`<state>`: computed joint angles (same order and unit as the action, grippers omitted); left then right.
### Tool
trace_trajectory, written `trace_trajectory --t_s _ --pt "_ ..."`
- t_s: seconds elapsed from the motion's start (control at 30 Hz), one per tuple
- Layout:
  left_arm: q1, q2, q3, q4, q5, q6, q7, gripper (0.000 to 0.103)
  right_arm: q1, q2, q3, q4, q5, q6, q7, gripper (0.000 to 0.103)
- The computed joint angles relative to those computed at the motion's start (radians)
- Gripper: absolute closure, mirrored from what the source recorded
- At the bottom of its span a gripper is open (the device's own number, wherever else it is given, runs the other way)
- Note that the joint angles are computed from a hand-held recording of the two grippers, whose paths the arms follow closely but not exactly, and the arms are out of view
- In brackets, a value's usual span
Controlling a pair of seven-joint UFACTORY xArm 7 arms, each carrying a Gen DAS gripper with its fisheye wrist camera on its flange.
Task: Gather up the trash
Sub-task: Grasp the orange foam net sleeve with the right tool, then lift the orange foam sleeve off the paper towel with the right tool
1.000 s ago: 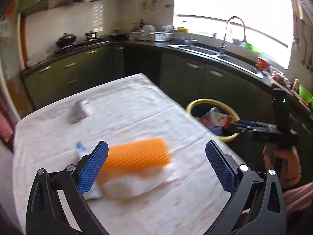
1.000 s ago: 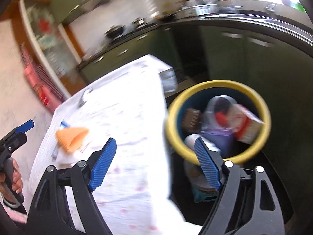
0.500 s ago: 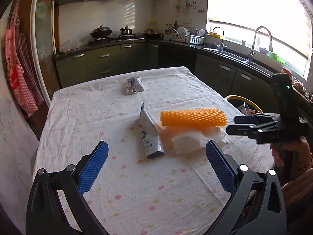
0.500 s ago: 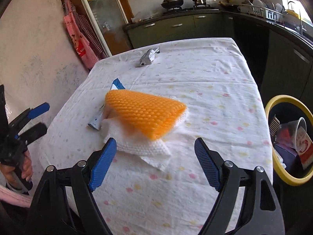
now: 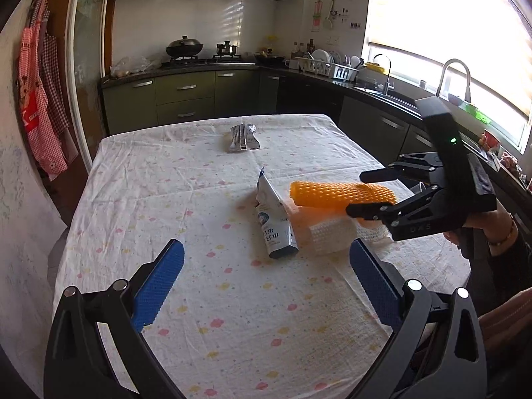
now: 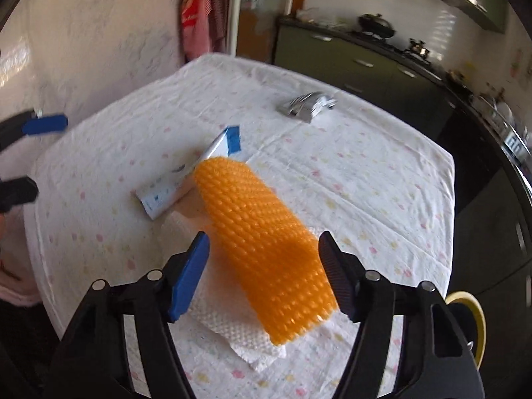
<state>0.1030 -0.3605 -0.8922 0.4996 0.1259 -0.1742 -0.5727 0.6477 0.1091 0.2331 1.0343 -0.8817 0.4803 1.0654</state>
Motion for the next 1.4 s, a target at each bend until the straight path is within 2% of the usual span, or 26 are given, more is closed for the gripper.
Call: trace_trajectory --t_s 0.1,0.17,0.27,0.4,0.47,0.53,0.73,0.9,1.1,1.2,1.23,1.3,1.4 --pt "0.011 0.000 -0.014 0.005 0.003 0.002 -0.001 0.005 0.002 0.025 0.000 0.019 0.035 0.034 -0.057 0.057" --pt "0.010 0.005 -0.014 0.007 0.006 0.003 -0.001 0.005 0.000 0.004 -0.008 -0.006 0.029 0.008 -0.030 0.071" --pt "0.029 0.015 -0.036 0.015 0.010 0.007 -0.002 0.005 -0.023 -0.041 -0.017 -0.057 0.021 -0.074 0.037 0.077" --pt "0.042 0.021 -0.056 0.024 0.020 0.015 -0.008 0.005 -0.080 -0.088 -0.014 -0.128 0.111 -0.219 0.050 0.082" --pt "0.044 0.020 -0.062 0.026 0.025 0.018 -0.014 0.005 -0.101 -0.103 -0.009 -0.146 0.105 -0.254 0.095 0.088" --pt "0.040 0.020 -0.058 0.028 0.032 0.019 -0.017 0.005 -0.122 -0.130 -0.003 -0.161 0.022 -0.265 0.206 0.089" --pt "0.032 0.018 -0.054 0.034 0.043 0.019 -0.021 0.005 -0.194 -0.240 0.062 -0.219 -0.052 -0.254 0.331 0.090" --pt "0.038 0.030 -0.064 0.039 0.051 0.018 -0.017 0.005 -0.267 -0.426 0.106 -0.341 -0.015 -0.200 0.377 0.090" --pt "0.060 0.054 -0.091 0.062 0.060 0.027 -0.018 0.005 -0.338 -0.737 0.107 -0.574 0.111 -0.111 0.403 0.090" --pt "0.075 0.085 -0.112 0.088 0.073 0.035 -0.019 0.005 -0.374 -0.798 0.089 -0.657 0.154 -0.184 0.405 0.090" --pt "0.080 0.095 -0.119 0.097 0.078 0.035 -0.018 0.005 -0.395 -0.798 0.094 -0.673 0.155 -0.241 0.412 0.090" --pt "0.094 0.119 -0.141 0.118 0.090 0.035 -0.011 0.005 -0.442 -0.783 0.124 -0.676 0.155 -0.328 0.419 0.090" --pt "0.148 0.173 -0.219 0.164 0.114 0.024 0.023 0.005 -0.523 -0.750 0.201 -0.646 0.153 -0.446 0.423 0.090"
